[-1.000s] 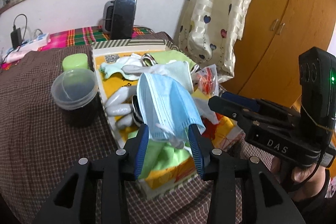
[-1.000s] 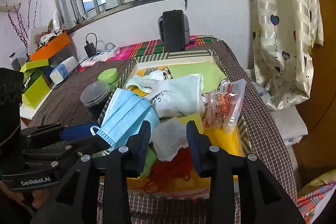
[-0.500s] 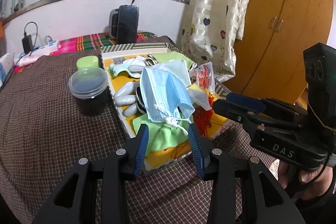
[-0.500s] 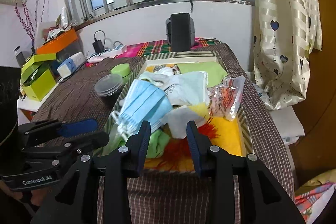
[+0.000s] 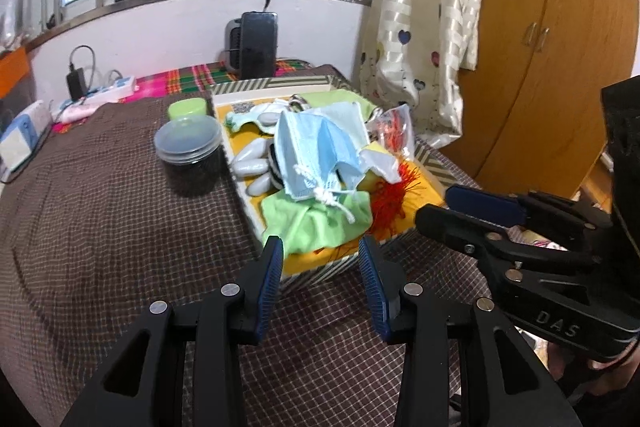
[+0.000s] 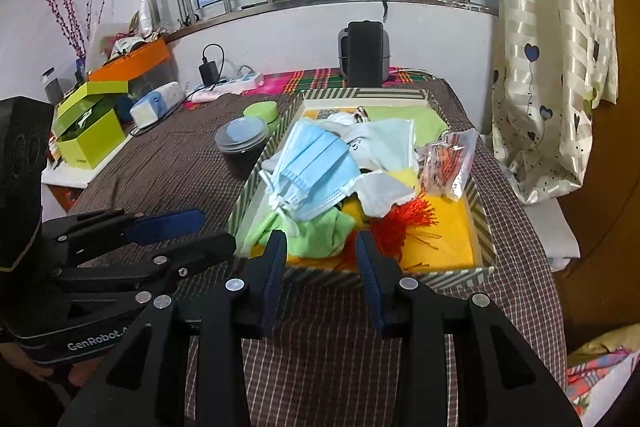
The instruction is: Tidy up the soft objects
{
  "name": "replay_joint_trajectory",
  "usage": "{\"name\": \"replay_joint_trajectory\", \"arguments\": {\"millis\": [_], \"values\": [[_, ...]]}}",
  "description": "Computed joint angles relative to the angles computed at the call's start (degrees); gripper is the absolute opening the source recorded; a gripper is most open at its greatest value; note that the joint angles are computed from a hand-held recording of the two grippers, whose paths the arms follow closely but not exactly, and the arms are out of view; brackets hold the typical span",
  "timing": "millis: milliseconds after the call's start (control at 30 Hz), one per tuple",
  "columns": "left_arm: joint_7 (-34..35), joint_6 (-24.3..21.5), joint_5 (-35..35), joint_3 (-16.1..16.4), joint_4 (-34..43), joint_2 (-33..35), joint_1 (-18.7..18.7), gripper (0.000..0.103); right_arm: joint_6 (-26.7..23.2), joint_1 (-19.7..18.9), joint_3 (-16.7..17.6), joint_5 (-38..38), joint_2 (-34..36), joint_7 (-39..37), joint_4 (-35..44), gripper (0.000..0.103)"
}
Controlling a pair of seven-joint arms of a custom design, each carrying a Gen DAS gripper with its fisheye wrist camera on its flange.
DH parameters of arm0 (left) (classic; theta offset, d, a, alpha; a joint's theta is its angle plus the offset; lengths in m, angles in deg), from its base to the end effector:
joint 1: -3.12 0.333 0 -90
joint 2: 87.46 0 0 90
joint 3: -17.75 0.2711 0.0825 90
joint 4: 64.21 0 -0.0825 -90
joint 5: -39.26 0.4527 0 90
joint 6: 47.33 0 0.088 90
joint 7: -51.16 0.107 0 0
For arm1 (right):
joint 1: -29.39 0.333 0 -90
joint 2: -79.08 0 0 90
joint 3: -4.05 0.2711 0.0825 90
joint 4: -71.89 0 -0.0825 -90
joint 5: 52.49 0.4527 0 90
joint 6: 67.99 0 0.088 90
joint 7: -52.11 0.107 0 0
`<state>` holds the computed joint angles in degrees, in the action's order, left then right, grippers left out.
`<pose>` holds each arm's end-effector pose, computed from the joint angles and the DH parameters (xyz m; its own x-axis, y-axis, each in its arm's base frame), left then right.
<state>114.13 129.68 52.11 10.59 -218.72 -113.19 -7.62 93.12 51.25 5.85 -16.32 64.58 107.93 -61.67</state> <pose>0.4700 -0.1675 0.3840 -0.1246 -0.9846 0.1224 -0.6769 -0.0058 -0.7360 0.5429 0.2068 0.4398 0.5128 -0.8483 -0.1323 -0.6446 -0.2785 -0.7120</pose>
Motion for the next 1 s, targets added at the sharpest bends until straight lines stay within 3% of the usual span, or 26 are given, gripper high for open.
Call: {"name": "replay_joint_trajectory", "arguments": {"millis": [200, 367, 1000], "values": [[-1.55, -0.48, 0.17, -1.01, -1.15, -1.57, 0.33, 0.038, -0.02, 0.16, 0.03, -0.66, -2.05, 0.28, -2.11, 0.037], [-6.06, -1.06, 3.61, -6.22, -1.69, -3.15, 4.85, 0.038, -0.45, 0.36, -0.11, -1.42, -3.23, 0.62, -3.40, 0.037], [-7.93, -1.63, 6.02, -4.23, -1.14, -2.21, 3.78, 0.038, -1.20, 0.40, -0.15, -2.90, -2.58, 1.35, -3.00, 0.037]]}}
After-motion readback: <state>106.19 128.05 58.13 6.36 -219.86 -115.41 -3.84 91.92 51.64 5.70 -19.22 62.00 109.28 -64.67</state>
